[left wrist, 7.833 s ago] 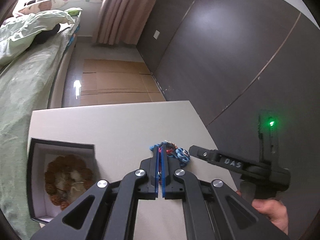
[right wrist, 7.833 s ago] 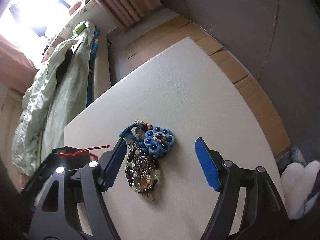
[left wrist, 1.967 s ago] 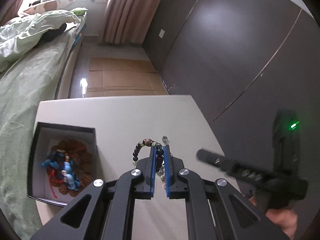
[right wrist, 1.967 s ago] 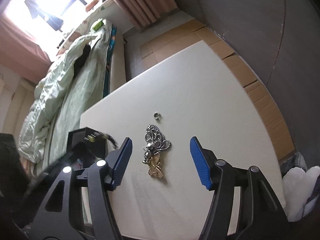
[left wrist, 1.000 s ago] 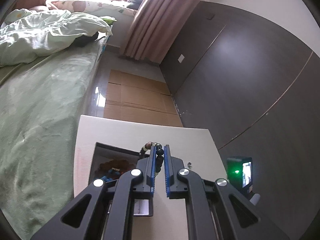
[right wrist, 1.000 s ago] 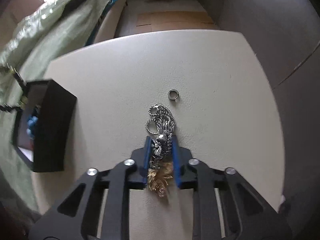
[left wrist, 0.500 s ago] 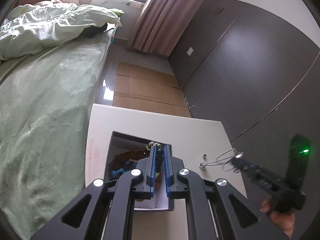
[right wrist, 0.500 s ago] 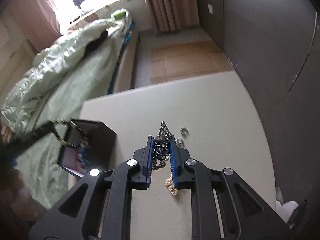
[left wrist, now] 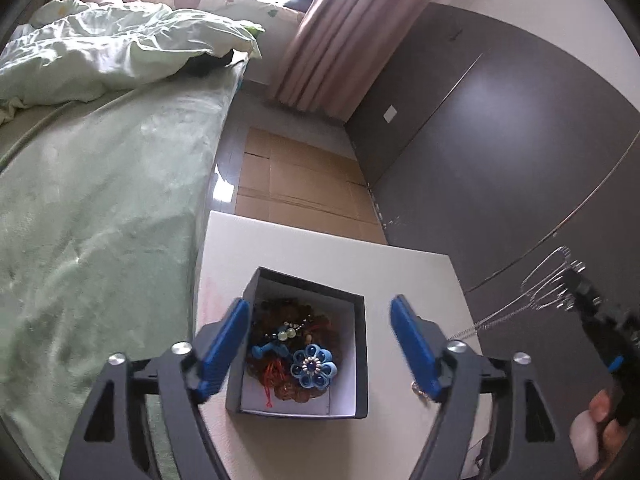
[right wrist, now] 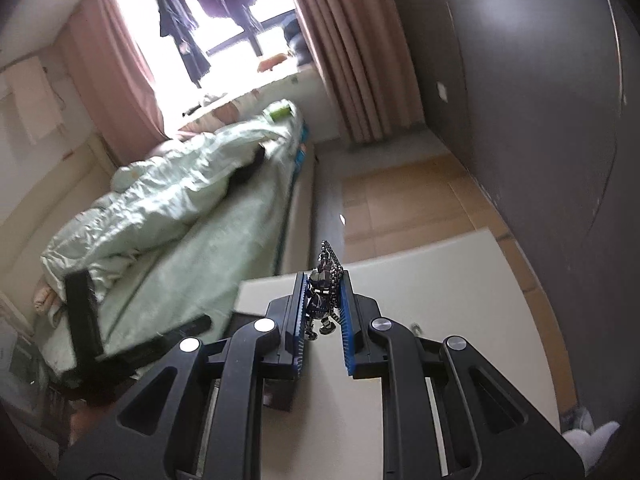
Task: Organize jewelry
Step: 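Drop the beaded chain into the box with the left tool while the right drops the pendant, then move both open tools back to the gold butterfly brooch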
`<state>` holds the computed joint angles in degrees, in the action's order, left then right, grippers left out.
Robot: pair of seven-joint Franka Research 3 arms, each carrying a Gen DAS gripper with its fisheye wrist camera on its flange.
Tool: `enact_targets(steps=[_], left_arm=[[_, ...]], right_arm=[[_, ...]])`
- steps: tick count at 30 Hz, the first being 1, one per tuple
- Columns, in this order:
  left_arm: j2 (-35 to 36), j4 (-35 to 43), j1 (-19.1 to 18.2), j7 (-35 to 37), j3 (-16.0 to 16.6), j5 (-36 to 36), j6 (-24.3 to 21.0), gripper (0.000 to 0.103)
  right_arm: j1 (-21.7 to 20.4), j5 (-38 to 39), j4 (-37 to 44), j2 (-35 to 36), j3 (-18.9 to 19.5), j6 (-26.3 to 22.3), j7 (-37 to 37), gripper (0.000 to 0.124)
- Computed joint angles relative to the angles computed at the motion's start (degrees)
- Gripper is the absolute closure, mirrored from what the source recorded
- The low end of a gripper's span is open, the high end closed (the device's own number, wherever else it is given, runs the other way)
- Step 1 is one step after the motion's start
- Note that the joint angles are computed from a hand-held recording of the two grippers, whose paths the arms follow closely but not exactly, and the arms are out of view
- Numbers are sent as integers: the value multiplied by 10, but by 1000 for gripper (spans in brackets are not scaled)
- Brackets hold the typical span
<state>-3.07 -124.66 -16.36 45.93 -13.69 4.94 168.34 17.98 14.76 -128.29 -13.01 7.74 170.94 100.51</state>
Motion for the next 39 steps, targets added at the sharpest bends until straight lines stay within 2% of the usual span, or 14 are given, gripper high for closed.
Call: enact_targets(steps=[7, 13, 15, 19, 22, 25, 26, 27, 29, 31, 39], left_arm=[[-25, -21, 16, -45, 3, 39, -1, 14], [-49, -38, 22, -62, 6, 52, -6, 9], [-55, -41, 25, -68, 7, 58, -7, 8], [-67, -52, 31, -78, 13, 57, 0, 8], [-70, -58, 40, -93, 16, 56, -1, 8], [-73, -65, 43, -103, 22, 45, 1, 8], [-73, -66, 41, -102, 25, 38, 2, 8], [-74, -68, 41, -101, 27, 34, 1, 8], [-75, -68, 42, -103, 27, 31, -3, 8], [-73, -67, 42, -102, 27, 29, -4, 8], [-62, -51, 35, -94, 18, 35, -13, 8]], right_arm=[[47, 39, 7, -19, -7, 50, -41, 108], [113, 114, 30, -9, -33, 66, -105, 108], [124, 132, 37, -3, -34, 65, -120, 108], [157, 194, 65, 24, -45, 50, -177, 108], [166, 251, 88, 50, -46, 24, -224, 108], [158, 305, 119, 86, -42, -34, -261, 107], [149, 299, 129, 97, -37, -57, -253, 107], [138, 282, 135, 106, -32, -79, -237, 99], [119, 244, 138, 117, -19, -97, -196, 55], [104, 228, 125, 113, -8, -84, -180, 38], [78, 241, 74, 71, -5, -84, -182, 38]])
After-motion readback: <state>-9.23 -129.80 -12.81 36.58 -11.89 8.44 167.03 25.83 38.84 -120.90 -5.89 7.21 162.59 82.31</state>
